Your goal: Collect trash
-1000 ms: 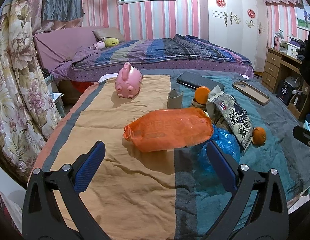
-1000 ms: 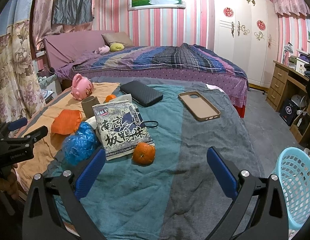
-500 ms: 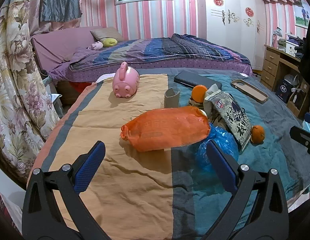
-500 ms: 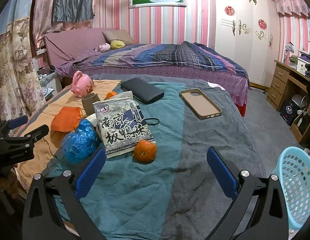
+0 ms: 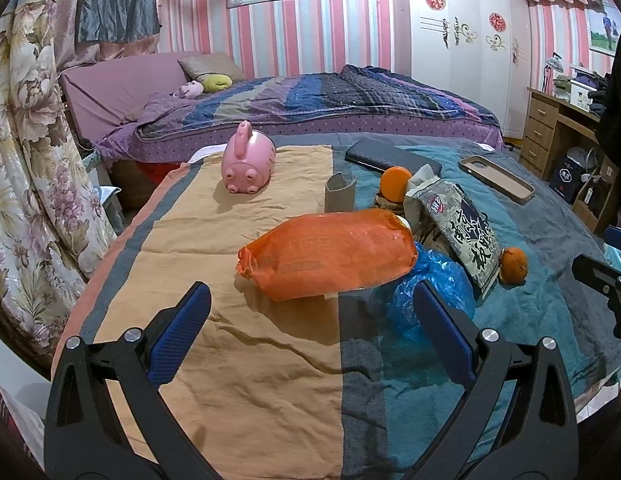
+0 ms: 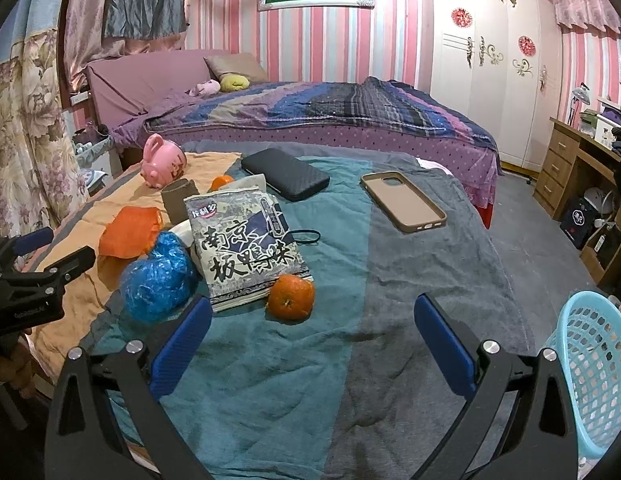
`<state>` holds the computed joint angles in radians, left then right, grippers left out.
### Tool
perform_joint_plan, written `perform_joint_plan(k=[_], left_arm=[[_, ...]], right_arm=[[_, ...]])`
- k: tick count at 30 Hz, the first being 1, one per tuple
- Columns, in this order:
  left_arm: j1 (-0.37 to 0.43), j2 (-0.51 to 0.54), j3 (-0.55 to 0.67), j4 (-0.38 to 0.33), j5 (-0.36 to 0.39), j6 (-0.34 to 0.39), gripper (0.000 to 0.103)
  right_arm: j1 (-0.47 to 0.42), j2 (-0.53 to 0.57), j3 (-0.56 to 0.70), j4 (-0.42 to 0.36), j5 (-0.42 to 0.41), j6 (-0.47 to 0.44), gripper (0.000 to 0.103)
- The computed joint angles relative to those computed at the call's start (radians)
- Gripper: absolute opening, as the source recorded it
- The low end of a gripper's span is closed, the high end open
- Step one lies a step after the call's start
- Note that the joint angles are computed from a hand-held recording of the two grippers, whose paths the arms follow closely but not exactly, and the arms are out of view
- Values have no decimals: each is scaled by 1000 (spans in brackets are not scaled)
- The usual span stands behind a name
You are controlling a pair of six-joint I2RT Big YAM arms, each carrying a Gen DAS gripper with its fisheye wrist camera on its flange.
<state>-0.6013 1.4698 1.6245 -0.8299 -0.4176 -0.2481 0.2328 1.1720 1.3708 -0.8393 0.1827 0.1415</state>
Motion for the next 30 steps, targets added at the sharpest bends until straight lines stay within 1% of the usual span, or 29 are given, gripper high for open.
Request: perform_joint_plan(k=[12,16,23,24,26,28,30], left_arm=[[-6,3,-2,-6,7,-2,98],[-10,15,7,-22,16,3,98],[-9,32,22,-48,36,2,98],[-9,35,24,-51,36,4,98],[-8,41,30,-58,40,6,98],[-8,48,37,-64,47,7,98],[-6,54,44,-68,57,5,98]], right_arm=[[12,28,20,-20,14,7,99],[25,57,37,-31,25,6,99],[39,121,78,-72,52,0,98],[36,131,84,-80,52,6,97],[28,148,95,-99,46,11,86],[24,165,105,-117,47,14,79],[19,187,119,-133,47,10,75]])
